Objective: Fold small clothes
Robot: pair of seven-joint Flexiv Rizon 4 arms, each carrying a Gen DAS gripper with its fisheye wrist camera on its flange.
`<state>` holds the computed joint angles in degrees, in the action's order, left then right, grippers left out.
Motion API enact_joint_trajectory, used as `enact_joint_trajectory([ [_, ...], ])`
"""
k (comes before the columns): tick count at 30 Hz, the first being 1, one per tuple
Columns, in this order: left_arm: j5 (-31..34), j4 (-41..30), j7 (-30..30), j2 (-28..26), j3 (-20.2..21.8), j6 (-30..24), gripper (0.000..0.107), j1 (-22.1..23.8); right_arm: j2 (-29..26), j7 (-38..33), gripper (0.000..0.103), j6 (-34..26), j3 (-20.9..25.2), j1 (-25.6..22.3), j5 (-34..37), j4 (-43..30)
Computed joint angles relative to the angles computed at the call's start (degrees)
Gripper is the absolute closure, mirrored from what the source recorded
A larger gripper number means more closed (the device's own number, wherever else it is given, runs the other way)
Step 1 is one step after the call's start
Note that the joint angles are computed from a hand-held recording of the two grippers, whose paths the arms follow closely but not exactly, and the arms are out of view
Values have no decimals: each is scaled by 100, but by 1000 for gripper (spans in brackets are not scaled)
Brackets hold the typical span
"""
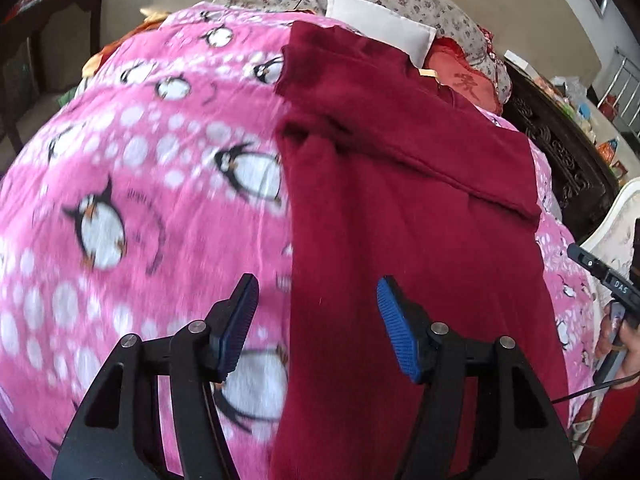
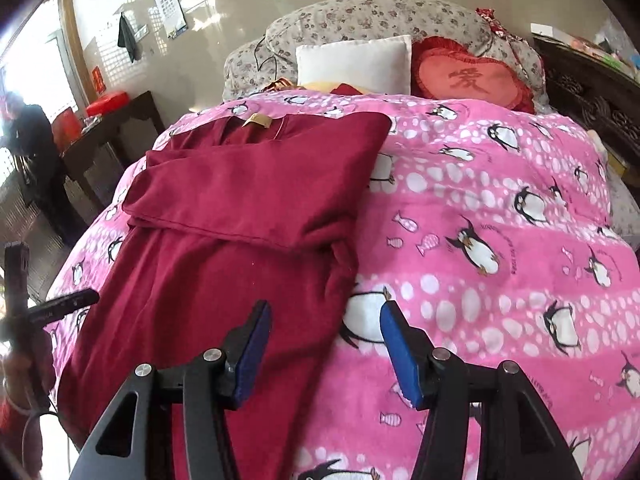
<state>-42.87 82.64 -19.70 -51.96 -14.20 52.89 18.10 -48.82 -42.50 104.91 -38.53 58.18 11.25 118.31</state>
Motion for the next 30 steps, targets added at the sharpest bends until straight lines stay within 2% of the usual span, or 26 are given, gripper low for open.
enact_joint_trajectory([
  [3,22,66,-188,16,87,-142,45,27,-235,128,49,78,163,-261,43,-254],
  [5,-42,231,-77,91,39,-59,45,84,-473,177,49,56,429,-687,-47,-673],
  [7,-61,344,36,159,34,15,45,105,-583,66,73,-79,779,-1141,-130,-1076],
  [8,-66,386,65,185,41,20,45,116,-623,206,92,-192,723,-1158,-332,-1115],
  [9,-62,421,83,209,58,0,45,131,-675,341,93,-366,480,-1015,-500,-1084],
  [11,-111,506,164,257,50,-51,45,197,-799,374,94,-428,22,-618,-346,-957],
  [12,-154,545,225,267,34,-64,45,231,-837,413,94,-458,-105,-521,-242,-900],
  [14,-227,630,360,281,21,6,45,249,-758,601,94,-381,115,-724,-350,-871],
  [16,-261,705,440,321,35,101,45,226,-659,616,93,-229,123,-618,-348,-689],
  [17,-224,729,426,357,74,43,45,217,-523,572,89,-27,199,-566,-306,-519],
  [19,-147,706,380,404,136,-267,45,249,-211,395,72,508,501,-534,-132,-143],
  [20,-132,711,372,427,164,-402,45,271,-109,274,53,666,662,-532,-6,-57],
  [21,-129,738,379,452,195,-484,45,283,91,191,50,1056,1009,-599,23,193],
  [23,-148,817,459,499,242,-505,45,291,290,31,50,1280,1389,-611,122,436],
  [26,-236,1047,695,624,266,-421,45,318,446,-71,50,1504,1819,-335,542,845],
  [29,-254,1235,860,743,332,-387,45,316,473,-141,50,1865,2502,-492,717,1052],
  [30,-247,1284,901,778,360,-406,44,322,450,-182,50,1848,2550,-380,882,1083],
])
